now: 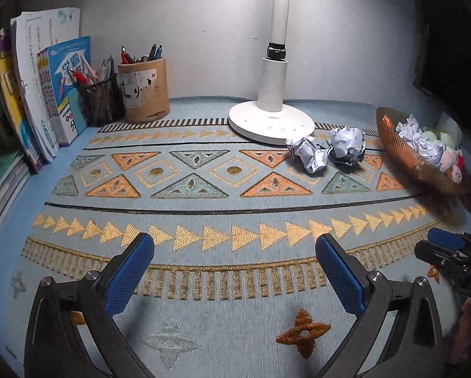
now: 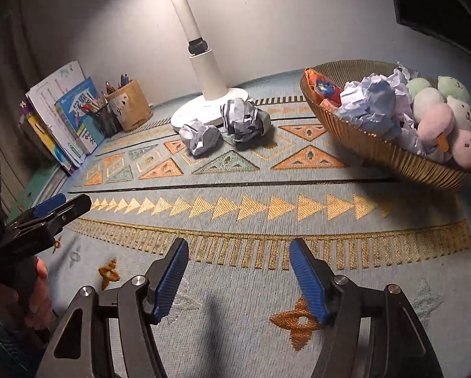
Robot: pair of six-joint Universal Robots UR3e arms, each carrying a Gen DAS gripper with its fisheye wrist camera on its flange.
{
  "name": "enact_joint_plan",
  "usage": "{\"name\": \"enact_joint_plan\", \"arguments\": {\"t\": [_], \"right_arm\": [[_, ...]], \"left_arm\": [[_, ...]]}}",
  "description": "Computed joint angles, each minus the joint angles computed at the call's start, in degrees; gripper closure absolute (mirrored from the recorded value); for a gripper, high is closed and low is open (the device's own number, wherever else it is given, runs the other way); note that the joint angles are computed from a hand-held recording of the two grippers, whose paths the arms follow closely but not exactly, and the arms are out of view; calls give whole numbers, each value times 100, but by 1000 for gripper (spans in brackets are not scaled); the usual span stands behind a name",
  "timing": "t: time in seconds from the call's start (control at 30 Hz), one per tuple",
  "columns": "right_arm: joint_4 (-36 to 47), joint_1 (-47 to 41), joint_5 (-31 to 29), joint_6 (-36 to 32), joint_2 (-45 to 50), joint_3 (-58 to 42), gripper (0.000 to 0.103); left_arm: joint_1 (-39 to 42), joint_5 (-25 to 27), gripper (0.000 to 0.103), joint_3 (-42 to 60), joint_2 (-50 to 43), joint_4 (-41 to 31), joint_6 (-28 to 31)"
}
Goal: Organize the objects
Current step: 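Grasp a grid-lined paper ball with the left tool while the right tool grasps a paper ball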
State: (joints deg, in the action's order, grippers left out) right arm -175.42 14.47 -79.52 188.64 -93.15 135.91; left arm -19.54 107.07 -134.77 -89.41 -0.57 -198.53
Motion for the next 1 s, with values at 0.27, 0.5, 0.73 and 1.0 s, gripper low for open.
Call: {"name": "enact_joint_plan", "arguments": {"t": [0.27, 0.5, 0.73, 1.0], "right_arm": [[110, -234, 60, 128, 30, -30, 36], [1801, -283, 833, 173, 129, -1290, 36], [1818, -40, 270, 1130, 2017, -3530, 36], [2182, 90, -133, 1643, 3772, -5590, 36]], "left_arm": [[179, -429, 1, 22, -66, -239, 133], [48, -713, 1, 1631, -766, -1002, 1002], [425, -1528, 1, 3353, -2432, -1239, 1537], [409, -1362, 30, 4685, -3396, -1858, 1623]]}}
